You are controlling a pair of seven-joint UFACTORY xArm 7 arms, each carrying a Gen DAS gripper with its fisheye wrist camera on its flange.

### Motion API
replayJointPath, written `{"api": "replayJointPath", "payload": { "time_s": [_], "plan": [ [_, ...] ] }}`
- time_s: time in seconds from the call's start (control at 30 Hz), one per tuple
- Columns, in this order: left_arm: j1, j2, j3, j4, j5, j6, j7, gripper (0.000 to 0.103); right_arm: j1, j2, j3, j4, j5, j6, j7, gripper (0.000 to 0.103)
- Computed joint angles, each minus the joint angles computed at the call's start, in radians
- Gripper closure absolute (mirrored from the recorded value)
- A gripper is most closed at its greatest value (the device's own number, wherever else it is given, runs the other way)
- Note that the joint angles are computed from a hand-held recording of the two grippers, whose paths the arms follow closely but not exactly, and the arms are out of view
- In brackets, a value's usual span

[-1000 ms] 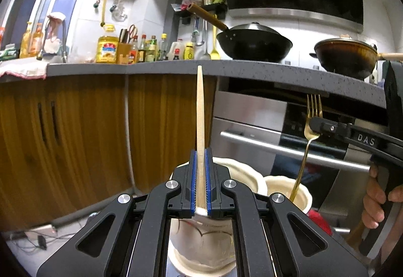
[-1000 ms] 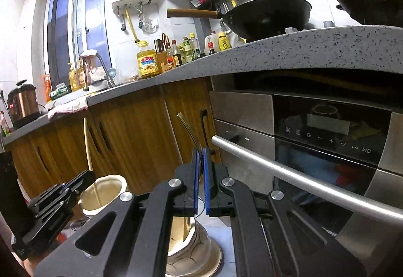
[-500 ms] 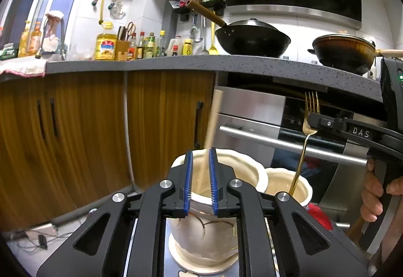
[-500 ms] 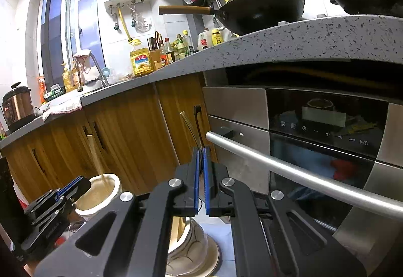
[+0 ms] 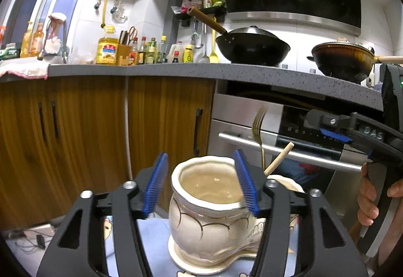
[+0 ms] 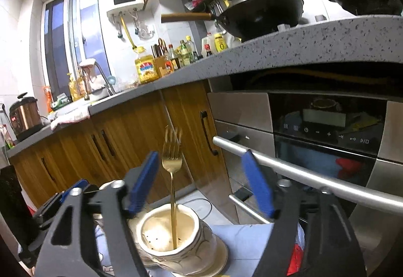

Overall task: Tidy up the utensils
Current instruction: 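Drop the chopstick into the taller cup while the right drops the fork, then reach down and grasp another wooden chopstick with the left tool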

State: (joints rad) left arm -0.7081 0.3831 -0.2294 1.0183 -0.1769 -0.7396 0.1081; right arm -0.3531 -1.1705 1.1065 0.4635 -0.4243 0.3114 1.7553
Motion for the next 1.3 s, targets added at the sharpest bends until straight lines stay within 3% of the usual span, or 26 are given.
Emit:
{"api": "replayJointPath", "payload": {
  "time_s": [0.07, 0.13, 0.2, 0.3, 0.8, 1.3],
  "plan": [
    [0.002, -0.008, 0.000, -0.007, -0.005, -0.002, -0.004, 0.031, 0.017, -0.015, -0.003, 0.003, -0.002, 0.020, -0.004, 0.011],
    [0.007, -0.021, -0.003, -0.020, -0.008, -0.003, -0.016, 0.022, 0.044, -0.038, -0.001, 0.006, -0.003, 0.065, -0.005, 0.005],
    [0.023, -0.038, -0.009, -0.044, 0.002, -0.012, -0.046, 0.009, 0.067, -0.043, -0.002, 0.013, -0.006, 0.099, -0.012, 0.005],
    [0.032, -0.071, -0.011, -0.079, -0.010, -0.007, -0.071, 0.006, 0.101, -0.031, -0.011, 0.012, -0.004, 0.115, -0.014, 0.005],
    [0.034, -0.188, -0.020, -0.282, -0.101, 0.037, -0.018, 0.005, 0.265, 0.118, 0.033, -0.007, -0.003, 0.257, 0.066, 0.005],
    [0.020, -0.214, -0.014, -0.345, -0.196, 0.149, 0.027, 0.005, 0.366, 0.309, 0.009, -0.043, -0.090, 0.248, 0.208, 0.005]
  ]
}}
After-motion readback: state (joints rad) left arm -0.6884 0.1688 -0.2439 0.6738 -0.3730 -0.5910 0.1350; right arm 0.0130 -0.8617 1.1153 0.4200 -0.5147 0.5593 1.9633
